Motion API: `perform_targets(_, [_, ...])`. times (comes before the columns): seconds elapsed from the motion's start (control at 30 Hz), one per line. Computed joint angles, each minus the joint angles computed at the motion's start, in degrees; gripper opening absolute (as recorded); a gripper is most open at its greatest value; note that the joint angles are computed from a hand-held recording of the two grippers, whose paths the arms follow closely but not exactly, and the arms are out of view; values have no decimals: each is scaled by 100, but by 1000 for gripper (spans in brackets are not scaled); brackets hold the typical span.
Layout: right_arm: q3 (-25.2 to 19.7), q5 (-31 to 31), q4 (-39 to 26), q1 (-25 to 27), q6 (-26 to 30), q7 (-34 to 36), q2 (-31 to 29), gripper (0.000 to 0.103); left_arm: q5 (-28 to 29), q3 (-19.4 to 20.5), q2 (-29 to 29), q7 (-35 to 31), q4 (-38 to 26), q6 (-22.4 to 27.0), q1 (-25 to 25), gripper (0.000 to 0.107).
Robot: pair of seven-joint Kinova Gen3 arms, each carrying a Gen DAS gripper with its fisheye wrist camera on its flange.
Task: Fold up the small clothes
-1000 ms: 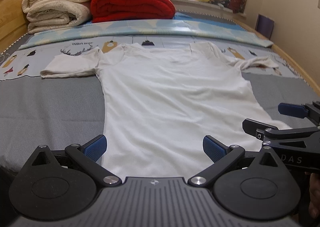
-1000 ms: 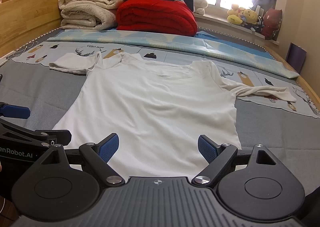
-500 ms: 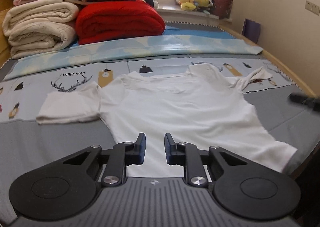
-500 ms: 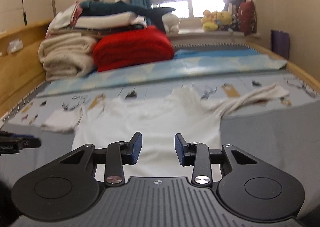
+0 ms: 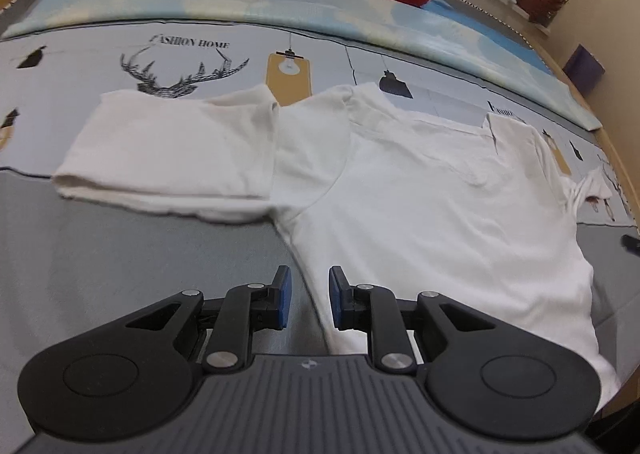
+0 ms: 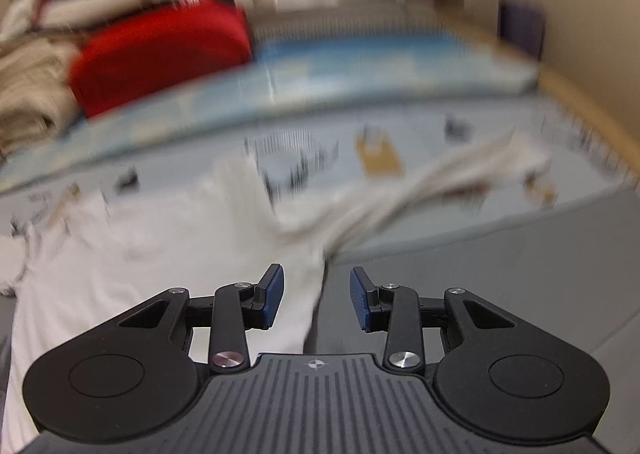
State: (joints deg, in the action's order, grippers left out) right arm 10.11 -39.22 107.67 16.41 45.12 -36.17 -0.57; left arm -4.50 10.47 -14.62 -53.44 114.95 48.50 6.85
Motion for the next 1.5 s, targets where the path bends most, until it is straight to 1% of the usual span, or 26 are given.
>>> perform_targets(0.03, [-139, 140, -166, 34, 40, -233, 238, 41, 89, -131, 137, -84, -52, -23, 37, 22])
perform_targets(0.07, [-340, 186, -268, 132, -12, -399, 416, 46, 180, -344, 277, -147, -71, -70, 144, 22])
perform_targets(0.1, [-443, 222, -319, 124, -148, -496, 588, 48, 262, -578, 410, -154, -94, -109, 333, 22])
perform_targets(0.17, [-335, 524, -481, -197, -276, -915, 918, 49, 425, -1098, 678, -232, -160, -157, 677, 24])
perform_targets(0.23, [-385, 814, -769, -308, -155, -1296, 1315, 50, 594, -1392, 879, -280, -181, -232, 835, 28])
perform_targets(0.3, [-595, 928, -929, -183, -122, -1446, 1548, 54, 921, -1518, 1038, -496, -208, -287, 754, 35])
perform_targets(0.33, [-653, 985, -1041, -177, -114, -1570, 1676, 55, 1091, -1578, 1114, -603, -205, -333, 704, 41])
perform_targets(0.4, [-766, 1035, -1191, -137, -145, -1814, 1884, 55, 1270, -1639, 1251, -733, -254, -390, 659, 42])
perform_targets(0.47, [-906, 996, -1307, -48, -187, -1978, 2040, 57, 1270, -1642, 1413, -756, -299, -485, 628, 42])
perform_targets(0.53, [-1111, 857, -1319, 75, -354, -1878, 2112, 55, 1230, -1659, 1545, -683, -331, -579, 617, 41])
perform_targets(0.6, [-1264, 753, -1304, 152, -540, -1747, 2154, 38, 898, -1461, 1601, -368, -357, -737, 528, 31])
perform_targets(0.67, [-1296, 792, -1314, 84, -755, -1826, 2209, 12, 649, -972, 1668, -253, -383, -849, 103, 18])
perform_targets(0.77, [-1416, 675, -1397, 151, -884, -1939, 2315, 7, 413, -431, 1697, -77, -383, -981, -392, 12])
perform_targets(0.83, [-1510, 569, -1396, 189, -1078, -1953, 2330, 6, 9, -55, 1618, 296, -328, -1141, -699, 12])
perform_targets(0.9, [-1651, 392, -1357, 268, -1377, -1898, 2319, 6, -102, 155, 1448, 411, -212, -1358, -1001, 12])
perform_targets(0.93, [-1750, 217, -1323, 347, -1532, -1836, 2308, 6, -18, 105, 1379, 336, -179, -1437, -1031, 12])
perform_targets(0.97, [-1839, 104, -1324, 415, -1646, -1845, 2308, 6, 160, -51, 1333, 204, -160, -1499, -960, 13])
perform_targets(1.03, [-1698, 160, -1383, 250, -1700, -2081, 2300, 8, 626, -579, 1324, -191, -208, -1411, -562, 16])
perform_targets(1.07, [-1506, 327, -1476, 68, -1587, -2266, 2326, 15, 859, -796, 1358, -424, -268, -1280, -388, 20])
perform_targets(1.1, [-1421, 560, -1594, -25, -1381, -2477, 2366, 18, 1091, -942, 1354, -657, -316, -1098, -270, 22])
perform_targets(1.13, [-1442, 783, -1711, -23, -1148, -2637, 2426, 30, 1230, -1008, 1363, -868, -352, -1008, -222, 26])
perform_targets(1.17, [-1561, 950, -1797, 76, -915, -2705, 2472, 38, 1275, -1038, 1330, -988, -380, -901, -166, 26])
perform_targets(1.2, [-1573, 1034, -1851, 104, -708, -2680, 2480, 40, 1228, -1054, 1282, -1015, -401, -828, -82, 26])
perform_targets(1.27, [-1474, 1163, -1806, 41, -472, -2487, 2385, 43, 861, -776, 1175, -790, -432, -697, -118, 26])
perform_targets(1.43, [-1446, 1048, -1395, 325, -197, -1703, 1858, 43, -304, 550, 886, 105, -608, -83, -671, 26])
perform_targets(1.5, [-1336, 1001, -1234, 403, -53, -1359, 1575, 43, -755, 825, 755, 571, -682, 202, -553, 26])
